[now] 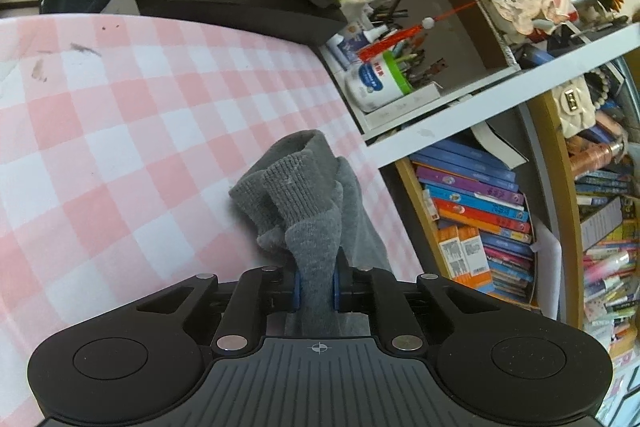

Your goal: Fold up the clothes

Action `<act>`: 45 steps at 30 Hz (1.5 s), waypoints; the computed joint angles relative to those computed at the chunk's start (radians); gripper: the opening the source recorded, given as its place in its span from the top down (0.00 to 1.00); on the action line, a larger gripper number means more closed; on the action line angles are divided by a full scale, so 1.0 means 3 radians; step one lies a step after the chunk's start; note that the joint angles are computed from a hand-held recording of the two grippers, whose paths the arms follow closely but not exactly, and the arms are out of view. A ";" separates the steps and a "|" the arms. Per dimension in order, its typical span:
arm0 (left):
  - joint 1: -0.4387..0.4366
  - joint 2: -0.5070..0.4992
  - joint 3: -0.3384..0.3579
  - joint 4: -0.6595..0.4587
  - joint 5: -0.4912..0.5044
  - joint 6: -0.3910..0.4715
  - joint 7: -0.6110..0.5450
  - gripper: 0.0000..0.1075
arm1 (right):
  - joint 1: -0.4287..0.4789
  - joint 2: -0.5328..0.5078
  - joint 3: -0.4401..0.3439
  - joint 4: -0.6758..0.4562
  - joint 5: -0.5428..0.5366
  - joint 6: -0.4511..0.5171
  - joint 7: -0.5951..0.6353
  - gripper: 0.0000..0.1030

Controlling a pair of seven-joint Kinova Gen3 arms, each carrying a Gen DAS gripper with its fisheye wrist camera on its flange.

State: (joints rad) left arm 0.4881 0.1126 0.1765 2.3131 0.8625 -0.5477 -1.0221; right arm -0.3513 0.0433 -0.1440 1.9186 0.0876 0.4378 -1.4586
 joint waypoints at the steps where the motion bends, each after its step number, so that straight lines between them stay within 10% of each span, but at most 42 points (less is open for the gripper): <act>1: 0.0059 -0.0015 -0.0050 -0.0015 0.0036 0.0015 -0.0052 0.89 | -0.0029 0.0022 0.0014 -0.0021 0.0005 0.0057 0.0017 0.21; 8: 0.1002 -0.0064 -0.0972 -0.0144 0.0033 0.0058 -0.0485 0.89 | -0.0003 0.0079 -0.0002 -0.0075 -0.0082 0.0173 0.0097 0.20; 18: 0.1131 -0.0185 -0.0944 -0.0395 0.0004 0.0165 -0.1809 0.89 | 0.0230 -0.0131 0.0084 0.0048 -0.0759 0.0047 0.0447 0.20; 26: 0.1153 -0.0132 -0.0910 -0.0791 0.0057 0.0623 -0.2883 0.89 | 0.0519 -0.0394 0.0244 0.0132 -0.0611 0.0063 -0.0478 0.20; 34: 0.0225 0.0080 0.0065 -0.1215 0.0214 0.1278 -0.3686 0.78 | 0.0753 -0.0601 0.0250 0.0318 -0.0421 0.0123 -0.1174 0.20; 38: -0.0372 0.0332 0.0671 -0.1446 -0.0241 0.1817 -0.3393 0.53 | 0.0785 -0.0593 0.0253 0.0316 -0.0382 0.0157 -0.1377 0.20; 45: -0.1015 0.0513 0.1370 -0.1571 -0.0841 0.2264 -0.3053 0.50 | 0.0675 -0.0571 0.0531 0.0286 -0.0932 0.0269 -0.1013 0.20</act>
State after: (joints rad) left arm 0.1835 0.2664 0.5875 1.8418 0.6101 0.1316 -1.9380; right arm -0.1487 -0.1282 0.0154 2.0043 -0.1919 0.5185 -1.7624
